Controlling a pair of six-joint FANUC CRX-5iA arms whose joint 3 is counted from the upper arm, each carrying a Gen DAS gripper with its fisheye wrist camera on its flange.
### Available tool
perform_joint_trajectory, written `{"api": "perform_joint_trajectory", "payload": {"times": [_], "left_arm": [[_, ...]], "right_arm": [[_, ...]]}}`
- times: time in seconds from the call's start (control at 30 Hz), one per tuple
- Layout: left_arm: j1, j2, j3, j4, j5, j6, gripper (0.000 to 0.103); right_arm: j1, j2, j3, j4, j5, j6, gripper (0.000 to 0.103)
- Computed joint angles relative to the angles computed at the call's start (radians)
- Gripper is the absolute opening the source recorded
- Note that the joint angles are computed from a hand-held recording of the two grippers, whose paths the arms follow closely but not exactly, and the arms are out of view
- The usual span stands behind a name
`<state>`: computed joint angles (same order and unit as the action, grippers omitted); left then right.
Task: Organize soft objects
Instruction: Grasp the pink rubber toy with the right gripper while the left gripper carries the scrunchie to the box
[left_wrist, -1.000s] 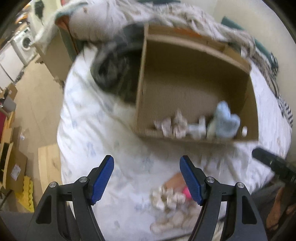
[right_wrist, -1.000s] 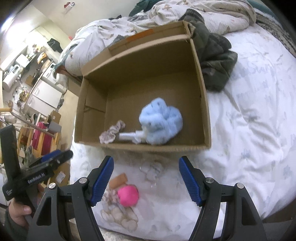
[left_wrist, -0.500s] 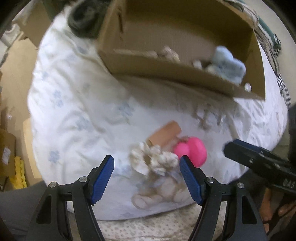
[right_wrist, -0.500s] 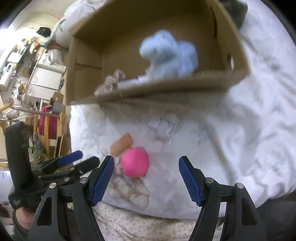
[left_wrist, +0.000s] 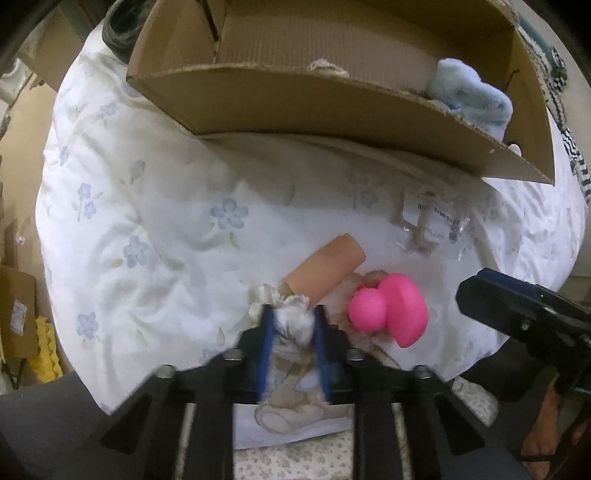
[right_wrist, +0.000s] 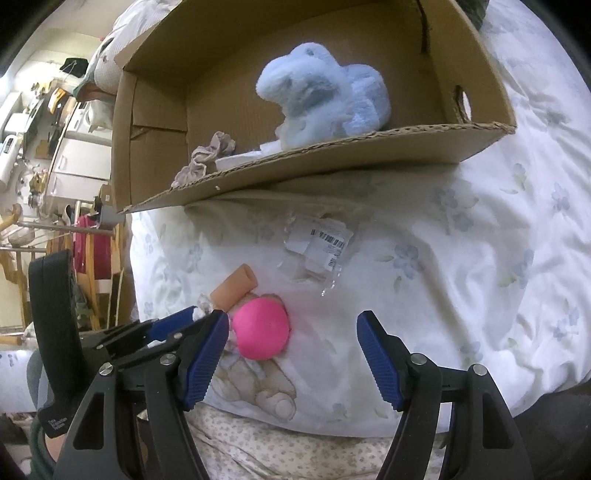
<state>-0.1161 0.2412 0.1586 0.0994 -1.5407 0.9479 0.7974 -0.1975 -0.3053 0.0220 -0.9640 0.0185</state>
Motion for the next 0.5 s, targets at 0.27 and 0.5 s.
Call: {"api": "perform_joint_trajectory", "payload": {"times": [0.27,0.5], "left_arm": [[0.040,-0.006,0.054,0.074,0.018,0.039,0.009],[0.074,0.003,0.074,0.113,0.014,0.066,0.009]], "right_arm": [[-0.031,0.070,0.072,-0.087,-0.015,0.133,0.077],[-0.057,0.153,0.152,-0.174,-0.039,0.278,0.066]]}}
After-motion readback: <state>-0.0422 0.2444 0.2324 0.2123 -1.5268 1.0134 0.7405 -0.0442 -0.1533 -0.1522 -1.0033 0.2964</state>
